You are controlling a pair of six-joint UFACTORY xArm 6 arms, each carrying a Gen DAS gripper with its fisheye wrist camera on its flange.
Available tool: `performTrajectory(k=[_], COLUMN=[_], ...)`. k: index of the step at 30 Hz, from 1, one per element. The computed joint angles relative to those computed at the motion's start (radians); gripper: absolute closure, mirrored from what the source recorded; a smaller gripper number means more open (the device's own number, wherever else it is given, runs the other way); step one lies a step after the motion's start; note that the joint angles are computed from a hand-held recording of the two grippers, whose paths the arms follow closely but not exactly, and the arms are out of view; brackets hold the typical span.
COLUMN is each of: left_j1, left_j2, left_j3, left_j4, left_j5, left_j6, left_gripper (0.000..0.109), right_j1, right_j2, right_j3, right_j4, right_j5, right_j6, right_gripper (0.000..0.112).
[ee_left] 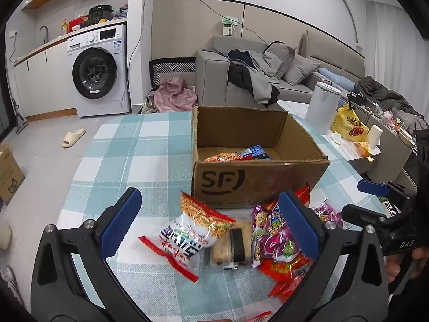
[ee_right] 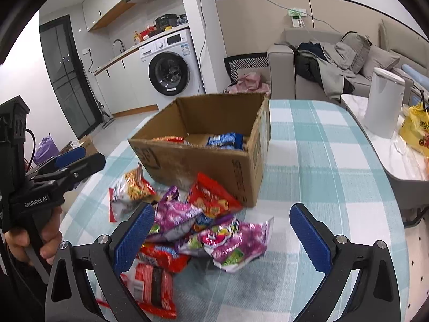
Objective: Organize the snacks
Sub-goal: 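Lower the left tool onto the white-and-red noodle bag and close it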
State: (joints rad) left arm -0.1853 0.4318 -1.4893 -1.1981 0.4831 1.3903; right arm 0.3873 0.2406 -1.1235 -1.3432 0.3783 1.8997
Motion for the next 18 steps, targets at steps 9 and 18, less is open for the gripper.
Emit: performTrajectory(k=[9,18], left_j1=[-0.004,-0.018], left_j2=[0.006,0.095], left_j3=[0.029,-0.045], left_j4=[0.044,0.173], left_j5=[-0.023,-0.042], left_j6=[0.002,-0.105], left_gripper=[0.007,0.007], right_j1=[-0.014,-0.036], right_j2=[0.016,0.067], right_j3=[0.017,-0.001], right_j4=[0.072,0.157], right_j5=[-0.034,-0.099], right_j6=[-0.04,-0.106], right_gripper=[0.01,0.01])
